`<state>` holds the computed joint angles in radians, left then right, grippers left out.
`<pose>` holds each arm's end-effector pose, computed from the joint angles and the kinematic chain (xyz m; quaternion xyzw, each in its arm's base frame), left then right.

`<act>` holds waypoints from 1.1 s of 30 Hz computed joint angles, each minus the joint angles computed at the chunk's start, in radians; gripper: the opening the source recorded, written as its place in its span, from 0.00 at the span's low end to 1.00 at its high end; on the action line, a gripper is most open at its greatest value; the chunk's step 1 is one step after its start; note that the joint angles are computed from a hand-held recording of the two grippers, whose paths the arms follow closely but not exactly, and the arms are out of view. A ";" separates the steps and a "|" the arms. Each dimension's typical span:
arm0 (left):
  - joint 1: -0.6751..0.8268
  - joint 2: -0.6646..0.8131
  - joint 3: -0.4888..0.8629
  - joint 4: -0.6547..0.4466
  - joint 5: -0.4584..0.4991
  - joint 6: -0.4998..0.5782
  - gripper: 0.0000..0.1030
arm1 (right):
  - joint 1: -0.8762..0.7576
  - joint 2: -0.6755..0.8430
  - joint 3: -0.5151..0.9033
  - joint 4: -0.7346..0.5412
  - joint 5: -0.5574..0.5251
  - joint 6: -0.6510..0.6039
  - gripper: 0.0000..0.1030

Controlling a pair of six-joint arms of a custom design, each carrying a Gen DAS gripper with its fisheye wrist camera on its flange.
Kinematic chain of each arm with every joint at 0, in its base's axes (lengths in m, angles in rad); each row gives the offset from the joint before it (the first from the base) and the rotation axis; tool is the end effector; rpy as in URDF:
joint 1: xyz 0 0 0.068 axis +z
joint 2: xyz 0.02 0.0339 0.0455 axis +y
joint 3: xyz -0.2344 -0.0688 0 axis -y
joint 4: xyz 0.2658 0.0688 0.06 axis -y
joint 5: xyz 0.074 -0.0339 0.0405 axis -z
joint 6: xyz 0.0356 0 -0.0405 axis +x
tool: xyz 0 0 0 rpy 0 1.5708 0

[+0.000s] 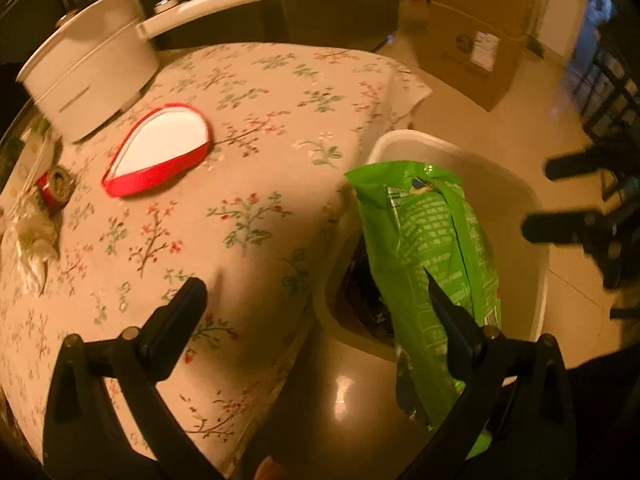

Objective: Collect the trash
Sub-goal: 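Lower the green bag into the bin with the left tool while the right tool holds the wrapper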

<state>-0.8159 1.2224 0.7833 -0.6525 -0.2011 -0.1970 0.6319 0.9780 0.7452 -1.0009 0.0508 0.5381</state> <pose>0.1808 -0.1818 0.1785 0.2717 0.9279 -0.0293 0.2538 0.1606 0.1153 0.2016 -0.0419 0.9846 0.0717 0.1536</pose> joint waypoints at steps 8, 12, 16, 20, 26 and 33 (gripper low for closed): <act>-0.018 0.003 0.005 -0.040 -0.096 0.010 1.00 | -0.119 0.037 -0.031 0.050 -0.185 0.035 0.76; -0.030 0.008 -0.012 -0.018 -0.153 0.048 1.00 | -0.162 0.028 -0.093 0.106 -0.296 0.044 0.76; -0.015 0.027 -0.004 -0.028 -0.158 0.038 1.00 | -0.164 0.096 -0.132 0.163 -0.372 0.065 0.76; -0.002 0.020 -0.013 -0.025 -0.159 0.044 1.00 | -0.176 0.164 -0.166 0.225 -0.440 0.068 0.75; 0.020 0.034 -0.011 -0.018 -0.136 0.033 1.00 | -0.140 0.236 -0.169 0.267 -0.509 0.028 0.16; 0.050 0.010 0.000 -0.044 -0.081 0.040 1.00 | -0.052 0.248 -0.112 0.200 -0.349 0.018 0.04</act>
<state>-0.7656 1.2325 0.7833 -0.6963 -0.2825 -0.1574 0.5803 1.2265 0.6332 -0.8004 -0.2978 0.5559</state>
